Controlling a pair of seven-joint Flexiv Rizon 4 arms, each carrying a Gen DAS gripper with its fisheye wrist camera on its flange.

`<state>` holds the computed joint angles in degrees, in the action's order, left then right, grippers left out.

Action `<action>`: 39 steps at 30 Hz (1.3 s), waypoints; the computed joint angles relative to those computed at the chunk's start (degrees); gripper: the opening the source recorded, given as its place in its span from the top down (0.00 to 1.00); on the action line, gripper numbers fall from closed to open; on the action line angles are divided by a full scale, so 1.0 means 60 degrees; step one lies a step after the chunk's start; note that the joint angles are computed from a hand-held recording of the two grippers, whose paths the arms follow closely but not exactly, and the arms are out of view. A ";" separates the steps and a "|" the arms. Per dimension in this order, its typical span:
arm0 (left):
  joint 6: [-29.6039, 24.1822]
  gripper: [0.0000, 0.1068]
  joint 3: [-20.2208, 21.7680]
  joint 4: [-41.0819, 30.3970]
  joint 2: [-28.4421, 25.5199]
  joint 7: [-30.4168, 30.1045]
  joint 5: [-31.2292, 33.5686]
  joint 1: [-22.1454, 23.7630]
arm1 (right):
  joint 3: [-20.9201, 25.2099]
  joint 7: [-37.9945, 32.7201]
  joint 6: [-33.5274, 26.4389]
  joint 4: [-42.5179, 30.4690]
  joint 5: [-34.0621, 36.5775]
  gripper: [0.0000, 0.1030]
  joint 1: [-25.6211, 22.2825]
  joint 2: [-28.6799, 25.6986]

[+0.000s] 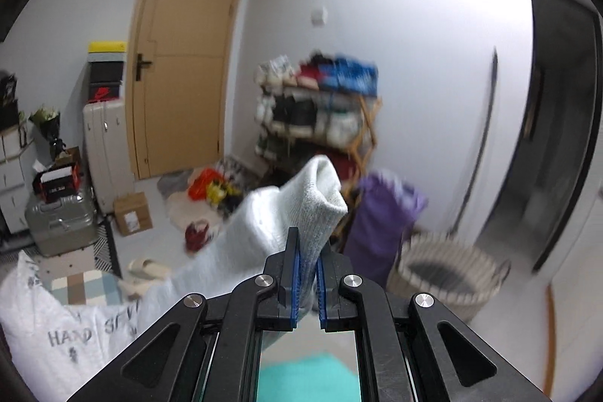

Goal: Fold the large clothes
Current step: 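Grasp the grey hoodie sleeve cuff with the right gripper and lift it, then carry the held sleeve across the hoodie body and release it with the right gripper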

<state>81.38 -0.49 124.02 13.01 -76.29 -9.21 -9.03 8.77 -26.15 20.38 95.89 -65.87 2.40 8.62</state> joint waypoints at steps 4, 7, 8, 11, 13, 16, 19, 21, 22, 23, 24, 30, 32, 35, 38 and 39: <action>-0.0006 0.05 0.0136 0.0016 0.0018 0.0092 -0.0121 0.0003 | -0.0013 0.0217 0.0226 -0.0476 0.0107 0.94 0.0264 -0.0400; 0.0096 0.05 0.0276 0.0056 0.0054 0.0205 -0.0403 -0.0061 | 0.0005 -0.0132 0.0800 -0.0624 0.0559 0.94 0.0594 -0.0678; 0.0144 0.05 0.0326 0.0069 0.0069 0.0256 -0.0511 -0.0086 | 0.0036 -0.0169 0.1050 -0.0622 0.0495 0.94 0.0713 -0.0753; 0.0422 0.05 0.0427 0.0111 0.0100 0.0249 -0.0714 -0.0012 | 0.0112 0.0042 0.2273 -0.0625 0.0878 0.94 0.1118 -0.0936; 0.0688 0.05 0.0595 0.0184 0.0129 0.0266 -0.0977 -0.0017 | 0.0155 0.0136 0.3284 -0.0727 0.1418 0.93 0.1447 -0.1205; 0.0934 0.05 0.0505 0.0277 0.0236 -0.0231 -0.0735 0.0523 | 0.0222 0.0071 0.4842 -0.1017 0.1900 0.93 0.2059 -0.1873; 0.1002 0.05 0.0208 0.0280 0.0358 -0.1156 -0.0045 0.1481 | 0.0219 -0.0167 0.6475 -0.1373 0.2703 0.93 0.2706 -0.2714; 0.1003 0.05 0.0196 0.0246 0.0365 -0.1706 0.0125 0.1852 | 0.0349 -0.0514 0.7620 -0.1462 0.3856 0.93 0.2986 -0.3286; 0.0973 0.05 0.0200 0.0244 0.0386 -0.2008 0.0183 0.2034 | 0.0476 -0.0644 0.8118 -0.1556 0.4500 0.93 0.3129 -0.3690; 0.0878 0.05 0.0094 0.0217 0.0427 -0.2402 0.0394 0.2359 | 0.0637 -0.0841 0.8422 -0.1659 0.5158 0.93 0.3216 -0.4032; 0.0796 0.05 -0.0041 0.0183 0.0466 -0.2802 0.0662 0.2677 | 0.0890 -0.0990 0.8895 -0.1765 0.5939 0.93 0.3282 -0.4552; 0.0967 0.05 0.0002 0.0140 0.0428 -0.4036 0.1250 0.3221 | 0.2089 -0.2016 0.8664 -0.2828 0.8769 0.93 0.3457 -0.7038; 0.1035 0.05 0.0140 0.0093 0.0310 -0.4014 0.1260 0.3108 | 0.2105 -0.2409 0.7944 -0.3022 0.8972 0.93 0.3645 -0.7425; 0.1130 0.05 0.0594 0.0051 0.0086 -0.3522 0.0785 0.2528 | 0.1877 -0.2888 0.7189 -0.3196 0.9150 0.90 0.3929 -0.7674; 0.1251 0.05 0.0899 0.0088 -0.0016 -0.2932 0.0192 0.2014 | 0.2259 -0.3867 0.6463 -0.3603 0.9819 0.70 0.3828 -0.7861; 0.1329 0.05 0.0996 0.0114 -0.0035 -0.2730 0.0016 0.1881 | 0.2505 -0.4282 0.6361 -0.3758 1.0117 0.49 0.3813 -0.7953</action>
<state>89.35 5.49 124.70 12.80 -92.67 -9.11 2.26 23.80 -51.84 58.54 73.35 -5.17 25.28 -39.10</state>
